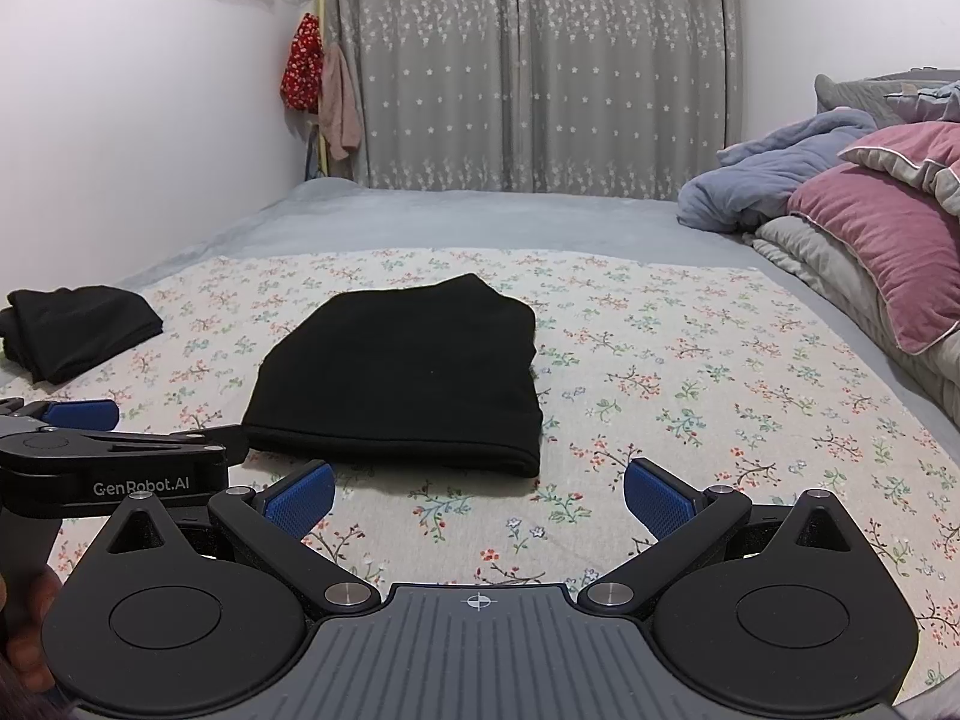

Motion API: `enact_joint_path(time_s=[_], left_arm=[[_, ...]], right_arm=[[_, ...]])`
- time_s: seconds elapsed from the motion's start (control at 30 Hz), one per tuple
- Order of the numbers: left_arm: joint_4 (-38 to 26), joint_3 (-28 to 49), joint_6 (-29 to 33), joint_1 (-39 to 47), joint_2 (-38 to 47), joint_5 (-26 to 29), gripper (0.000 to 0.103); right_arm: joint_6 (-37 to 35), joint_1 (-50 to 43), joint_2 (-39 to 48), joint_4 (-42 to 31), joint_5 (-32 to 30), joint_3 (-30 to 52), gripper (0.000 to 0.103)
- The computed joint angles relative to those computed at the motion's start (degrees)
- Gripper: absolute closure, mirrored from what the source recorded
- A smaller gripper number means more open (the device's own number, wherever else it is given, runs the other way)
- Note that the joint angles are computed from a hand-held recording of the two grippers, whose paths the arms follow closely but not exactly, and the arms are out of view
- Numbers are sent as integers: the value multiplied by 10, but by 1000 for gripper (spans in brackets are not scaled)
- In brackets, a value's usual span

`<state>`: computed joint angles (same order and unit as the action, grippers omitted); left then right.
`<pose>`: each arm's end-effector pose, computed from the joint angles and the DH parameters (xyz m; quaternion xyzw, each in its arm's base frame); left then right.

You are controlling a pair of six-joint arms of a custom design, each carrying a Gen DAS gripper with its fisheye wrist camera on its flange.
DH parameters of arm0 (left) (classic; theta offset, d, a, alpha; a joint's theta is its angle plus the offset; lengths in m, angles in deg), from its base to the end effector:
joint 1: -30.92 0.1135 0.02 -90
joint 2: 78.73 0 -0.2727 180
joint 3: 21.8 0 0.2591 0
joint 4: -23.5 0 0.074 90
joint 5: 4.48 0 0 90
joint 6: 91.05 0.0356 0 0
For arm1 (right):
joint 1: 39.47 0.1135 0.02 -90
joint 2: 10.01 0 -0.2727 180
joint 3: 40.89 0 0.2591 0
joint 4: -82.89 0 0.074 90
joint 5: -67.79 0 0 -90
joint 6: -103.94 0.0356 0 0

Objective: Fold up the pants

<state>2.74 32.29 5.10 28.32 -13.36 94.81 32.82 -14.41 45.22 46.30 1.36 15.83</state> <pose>0.2524 -0.0172 0.2528 0.1056 0.8664 -0.0558 0.4849 0.1969 0.0764 0.2829 0.0472 0.8725 0.0007 0.4863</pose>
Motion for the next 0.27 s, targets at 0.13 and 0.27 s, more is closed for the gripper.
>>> enact_joint_path(time_s=[0.13, 0.27], left_arm=[[-1, 1, 0, -2, 1, -2, 2], [-2, 2, 0, -3, 2, -2, 2]], right_arm=[[0, 0, 0, 0, 0, 1, 0], [1, 1, 1, -1, 1, 1, 0]])
